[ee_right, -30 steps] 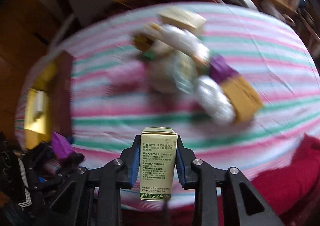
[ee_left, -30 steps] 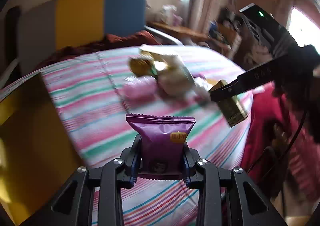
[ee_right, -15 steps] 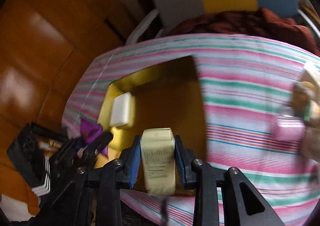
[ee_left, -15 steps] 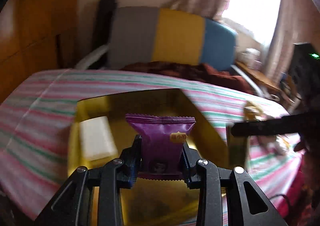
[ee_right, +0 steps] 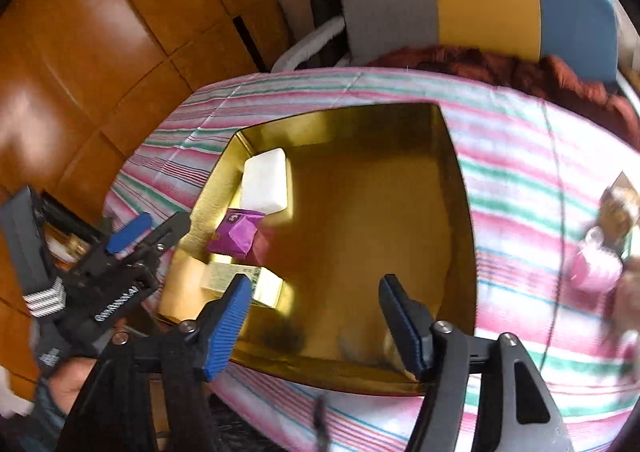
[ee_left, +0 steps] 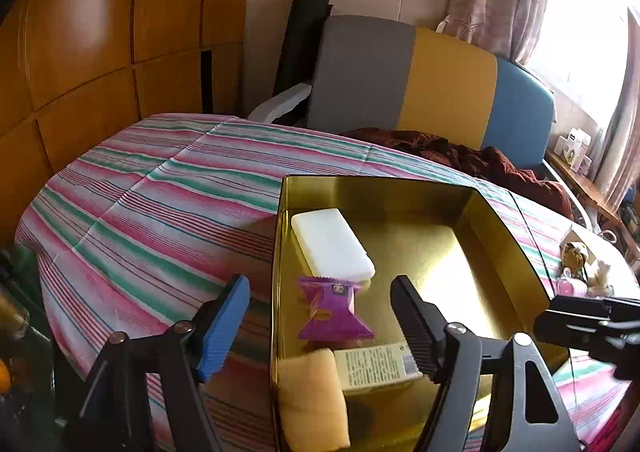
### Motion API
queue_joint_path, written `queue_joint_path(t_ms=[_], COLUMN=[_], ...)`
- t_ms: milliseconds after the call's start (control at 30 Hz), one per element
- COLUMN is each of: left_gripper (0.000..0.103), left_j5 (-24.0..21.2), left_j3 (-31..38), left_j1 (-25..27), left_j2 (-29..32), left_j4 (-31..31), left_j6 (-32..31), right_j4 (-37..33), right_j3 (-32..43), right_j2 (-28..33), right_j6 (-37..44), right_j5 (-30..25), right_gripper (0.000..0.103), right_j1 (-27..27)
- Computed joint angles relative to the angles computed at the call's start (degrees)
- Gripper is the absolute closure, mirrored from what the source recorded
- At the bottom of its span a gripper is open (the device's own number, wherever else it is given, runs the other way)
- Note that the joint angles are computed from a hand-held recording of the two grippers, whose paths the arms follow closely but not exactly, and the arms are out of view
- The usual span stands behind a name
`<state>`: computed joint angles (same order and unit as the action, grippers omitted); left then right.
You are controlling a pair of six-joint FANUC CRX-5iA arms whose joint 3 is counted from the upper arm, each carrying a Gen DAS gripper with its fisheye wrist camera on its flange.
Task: Organize objects
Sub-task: 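Drop the purple packet and green box into the gold tray with both grippers, then return both grippers to the pile and approach the pink hair roller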
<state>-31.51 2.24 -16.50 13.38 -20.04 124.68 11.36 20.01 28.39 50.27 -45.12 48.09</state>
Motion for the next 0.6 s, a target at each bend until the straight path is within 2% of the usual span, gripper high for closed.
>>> queue_joint_path(t_ms=[67, 133, 167, 233, 300, 400, 467, 600], left_gripper=[0.025, 0.022, 0.022, 0.022, 0.021, 0.017, 0.017, 0.017], left_j5=[-0.69, -0.82, -0.6, -0.72, -0.74, -1.24, -1.56, -2.28], left_j3=[0.33, 0.13, -0.1, -0.28, -0.42, -0.3, -0.24, -0.06], left_j1=[-0.61, -1.41, -1.69, -2.53, -3.28, -4.27, -4.77, -5.31], left_j2=[-0.26, -0.86, -1.18, -1.74, -2.22, -2.59, -2.66, -2.66], left_j4=[-1.63, -2.63, -2.77, -4.11, -5.29, -6.76, -7.2, -7.41], left_j6=[0.72, 0.95, 0.71, 1.2, 1.82, 2.78, 3.16, 3.36], right_j4=[6.78, 14.06, 15.49, 22.56, 23.68, 24.37, 28.97, 32.58], right_j3=[-4.45, -8.93, -9.73, -13.99, -14.04, -15.09, -17.58, -19.31], right_j2=[-1.46, -2.8, -2.91, -4.23, -4.0, -4.65, -5.64, -6.33], right_j6=[-4.12, -9.33, -10.72, -16.42, -17.43, -18.77, -23.55, -27.86], right_j5=[3.01, 6.06, 6.68, 10.08, 9.97, 10.58, 11.48, 11.7], right_gripper=[0.032, 0.023, 0.016, 0.015, 0.008, 0.008, 0.008, 0.008], right_j1=[1.15, 2.07, 2.17, 2.44, 2.53, 2.56, 2.55, 2.36])
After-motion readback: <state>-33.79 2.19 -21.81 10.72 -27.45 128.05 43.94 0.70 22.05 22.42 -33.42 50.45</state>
